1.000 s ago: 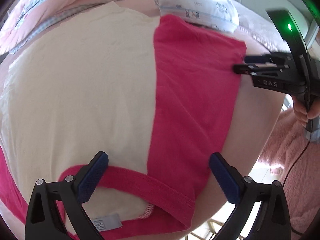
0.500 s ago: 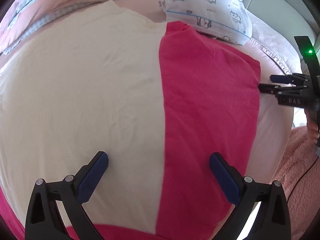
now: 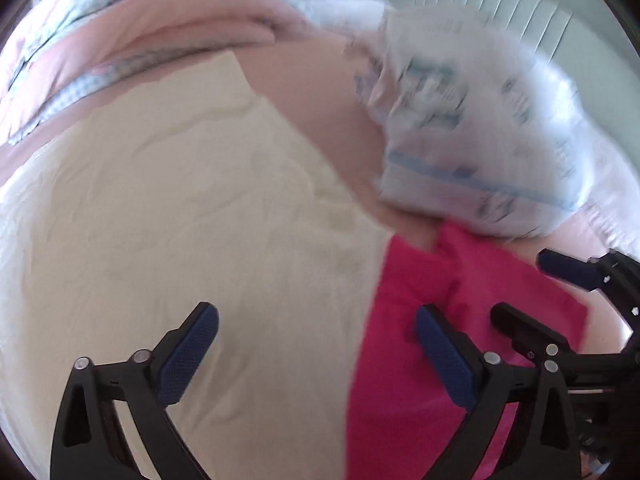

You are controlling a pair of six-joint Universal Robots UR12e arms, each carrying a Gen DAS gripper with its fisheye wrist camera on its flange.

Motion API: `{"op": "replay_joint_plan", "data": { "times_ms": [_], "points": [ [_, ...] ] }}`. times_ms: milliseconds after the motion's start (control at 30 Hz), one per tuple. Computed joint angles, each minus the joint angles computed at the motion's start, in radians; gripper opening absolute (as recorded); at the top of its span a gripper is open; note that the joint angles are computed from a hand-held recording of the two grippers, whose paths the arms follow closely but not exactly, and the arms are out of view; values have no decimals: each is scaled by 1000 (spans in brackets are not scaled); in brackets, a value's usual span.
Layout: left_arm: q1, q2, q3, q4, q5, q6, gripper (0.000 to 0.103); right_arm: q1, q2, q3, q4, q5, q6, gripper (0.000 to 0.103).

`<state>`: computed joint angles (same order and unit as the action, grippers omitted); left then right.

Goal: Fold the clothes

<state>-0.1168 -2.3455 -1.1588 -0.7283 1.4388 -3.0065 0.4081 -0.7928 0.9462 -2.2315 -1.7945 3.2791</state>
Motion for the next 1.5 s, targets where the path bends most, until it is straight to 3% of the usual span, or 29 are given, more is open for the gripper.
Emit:
{"op": "replay_joint_plan", "data": {
  "times_ms": [67, 133, 233, 333, 400, 467, 567, 667, 767, 900, 967, 1067, 1100, 1133, 1267, 1333, 1400, 1433, 1500],
  "points": [
    [-9, -11, 4, 8, 21, 45, 101, 2, 32, -41, 69, -21, 1, 61],
    [-14, -6, -21, 83, 41, 100, 101, -7, 21, -7, 53, -30, 37, 66],
    [-10, -21, -9, 130, 71, 67, 101, -11, -12, 54, 51, -129, 65, 69],
    [-3, -59, 57, 74, 92, 30, 101, -22, -31, 77, 83, -163, 110, 72],
    [7, -59, 69, 55, 30, -6, 100, -21, -29, 68, 101, -175, 134, 72],
    [11, -35, 36, 73, -29, 18, 100, -8, -25, 69, 73, -234, 118, 72],
    [9, -6, -7, 78, -69, 94, 100, -2, -32, 103, -58, -226, 95, 73],
    [12, 9, -36, 83, -107, 96, 100, -9, -8, 66, 0, -205, 142, 74],
    [15, 22, -64, 87, -139, 84, 100, -32, -30, 110, -52, -117, 232, 74],
    [-9, 6, -63, 95, -37, 81, 101, -58, -24, 111, 13, -24, 277, 74],
    [-14, 8, -68, 115, -11, 77, 102, -60, -25, 134, -30, -30, 293, 76],
    [-12, 33, -96, 105, 10, 70, 102, -47, -11, 101, 46, -175, 318, 76],
    [-8, 50, -118, 99, 7, 62, 102, -51, -16, 105, 55, -172, 323, 76],
    [0, 70, -146, 96, -19, 55, 101, -54, -34, 134, 24, -129, 348, 76],
    [20, 162, -282, 140, -61, 60, 101, -91, -103, 251, -115, 183, 436, 76],
    [30, 200, -340, 161, -83, 53, 101, -90, -110, 277, -169, 270, 498, 76],
    [33, 231, -388, 199, -101, 21, 101, -78, -111, 291, -182, 292, 532, 76],
    [37, 240, -412, 240, -95, 12, 101, -66, -108, 283, -172, 263, 545, 76],
    [41, 234, -405, 233, -51, 11, 101, -42, -101, 264, -149, 206, 571, 76]
  ]
}}
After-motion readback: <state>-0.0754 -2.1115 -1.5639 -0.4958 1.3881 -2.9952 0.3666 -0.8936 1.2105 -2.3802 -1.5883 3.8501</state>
